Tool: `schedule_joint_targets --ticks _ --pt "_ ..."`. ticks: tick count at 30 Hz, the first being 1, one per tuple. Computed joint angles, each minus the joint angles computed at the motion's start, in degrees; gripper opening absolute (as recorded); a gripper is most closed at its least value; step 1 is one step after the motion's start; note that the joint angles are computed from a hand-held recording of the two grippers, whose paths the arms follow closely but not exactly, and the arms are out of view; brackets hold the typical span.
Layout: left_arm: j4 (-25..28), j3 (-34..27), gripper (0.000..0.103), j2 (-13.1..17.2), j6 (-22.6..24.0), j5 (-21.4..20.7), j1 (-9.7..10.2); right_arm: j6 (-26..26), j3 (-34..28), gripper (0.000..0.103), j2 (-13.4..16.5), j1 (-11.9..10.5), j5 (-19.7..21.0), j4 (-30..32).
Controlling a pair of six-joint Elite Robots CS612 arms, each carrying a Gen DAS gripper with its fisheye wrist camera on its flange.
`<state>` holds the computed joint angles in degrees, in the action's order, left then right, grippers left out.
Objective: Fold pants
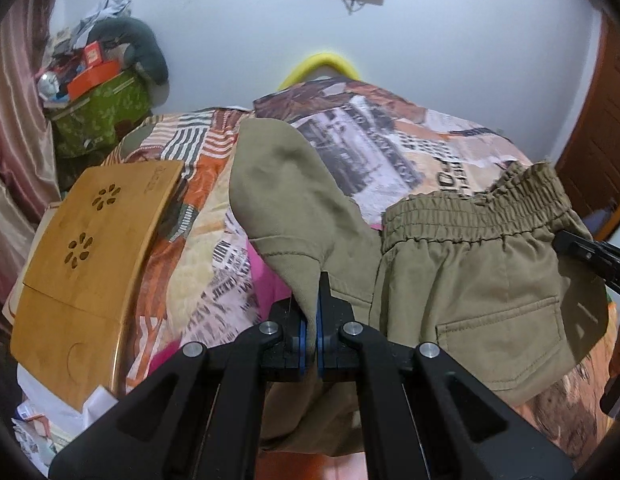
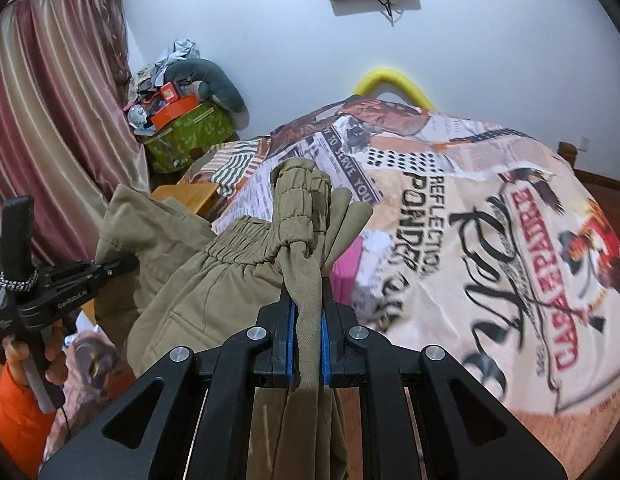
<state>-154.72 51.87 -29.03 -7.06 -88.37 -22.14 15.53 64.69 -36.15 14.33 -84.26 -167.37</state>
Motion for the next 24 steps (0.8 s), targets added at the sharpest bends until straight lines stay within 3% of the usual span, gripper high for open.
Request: schedule_joint_targets --ticks 6,12,16,20,22,24 --pt "6.5 -8.65 0.003 5.69 -1.45 -2.12 1.08 -0.32 -5.69 0.009 3.91 0.18 -1.34 4.02" --pt "14.52 -15.06 0.007 10.28 -2.51 -3.52 2.14 0.98 -6.6 0.009 5.32 -0.34 -1.68 6.41" --pt "16.44 -15.61 0.017 10.77 -2.92 -4.25 2.6 0.73 -5.71 0.013 4.99 -0.57 -1.52 7.47" --pt "15.73 -12.39 0.019 8.95 -0.79 0.36 1.99 -1.61 -5.51 0.022 4.61 0.05 -4.81 10.34" --pt "14.42 -9.84 0.019 7.6 1.24 2.76 1.63 -1.96 -4.7 0.036 3.97 0.17 -5.75 11.24" --pt "14.06 -8.55 0.019 6.84 1.91 3.33 1.58 -2.29 -3.61 0.043 3.27 0.23 -6.33 11.67"
